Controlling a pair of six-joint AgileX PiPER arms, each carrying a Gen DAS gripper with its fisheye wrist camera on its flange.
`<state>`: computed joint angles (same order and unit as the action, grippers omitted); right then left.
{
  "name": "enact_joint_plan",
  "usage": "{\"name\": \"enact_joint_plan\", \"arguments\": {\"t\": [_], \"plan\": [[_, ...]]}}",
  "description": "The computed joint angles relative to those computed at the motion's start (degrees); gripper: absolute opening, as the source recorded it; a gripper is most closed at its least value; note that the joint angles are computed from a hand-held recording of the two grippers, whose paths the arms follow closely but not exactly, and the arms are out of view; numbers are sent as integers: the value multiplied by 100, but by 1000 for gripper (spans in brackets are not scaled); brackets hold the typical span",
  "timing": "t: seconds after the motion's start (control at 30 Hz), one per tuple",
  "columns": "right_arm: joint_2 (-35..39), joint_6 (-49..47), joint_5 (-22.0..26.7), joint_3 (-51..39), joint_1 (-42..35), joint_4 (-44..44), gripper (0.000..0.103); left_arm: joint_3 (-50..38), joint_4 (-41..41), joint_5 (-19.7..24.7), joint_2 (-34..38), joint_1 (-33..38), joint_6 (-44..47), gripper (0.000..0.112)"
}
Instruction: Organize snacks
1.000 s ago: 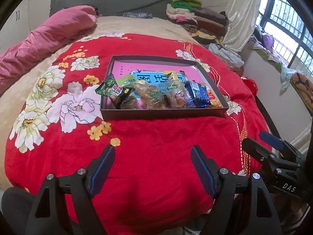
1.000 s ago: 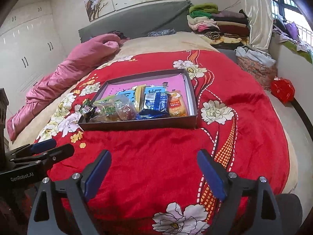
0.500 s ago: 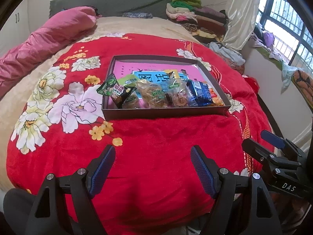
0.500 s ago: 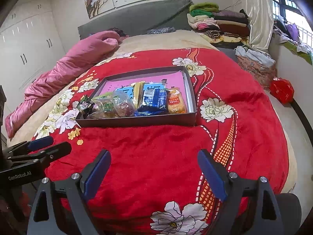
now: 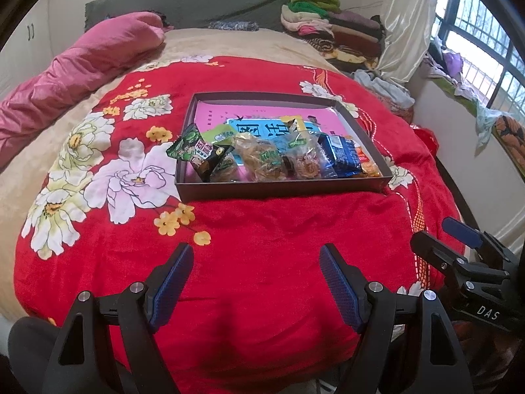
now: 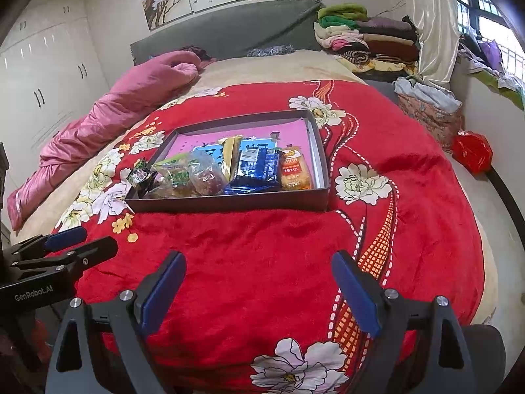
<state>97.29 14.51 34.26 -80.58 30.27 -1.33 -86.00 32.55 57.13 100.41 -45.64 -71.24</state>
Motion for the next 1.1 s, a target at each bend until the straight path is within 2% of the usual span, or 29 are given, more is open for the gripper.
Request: {"name": "enact_joint_plan", "arguments": {"t": [0.47, 0.7, 0.83, 0.97, 1.1], "plan": [[19, 232, -10, 15, -88, -193, 91, 30, -89, -37, 12, 48, 43, 80], [10, 229, -58, 36, -103, -197, 95, -61, 7, 114, 90, 25, 1, 80], [122, 295, -143, 16, -125, -317, 96, -11, 15, -35, 115, 44, 52, 80], [219, 418, -191, -13, -188, -451, 99, -140, -145, 61, 248, 168, 334, 80], [248, 502, -318, 12, -310, -474, 102, 126, -242, -225, 82, 472, 320, 80]]}}
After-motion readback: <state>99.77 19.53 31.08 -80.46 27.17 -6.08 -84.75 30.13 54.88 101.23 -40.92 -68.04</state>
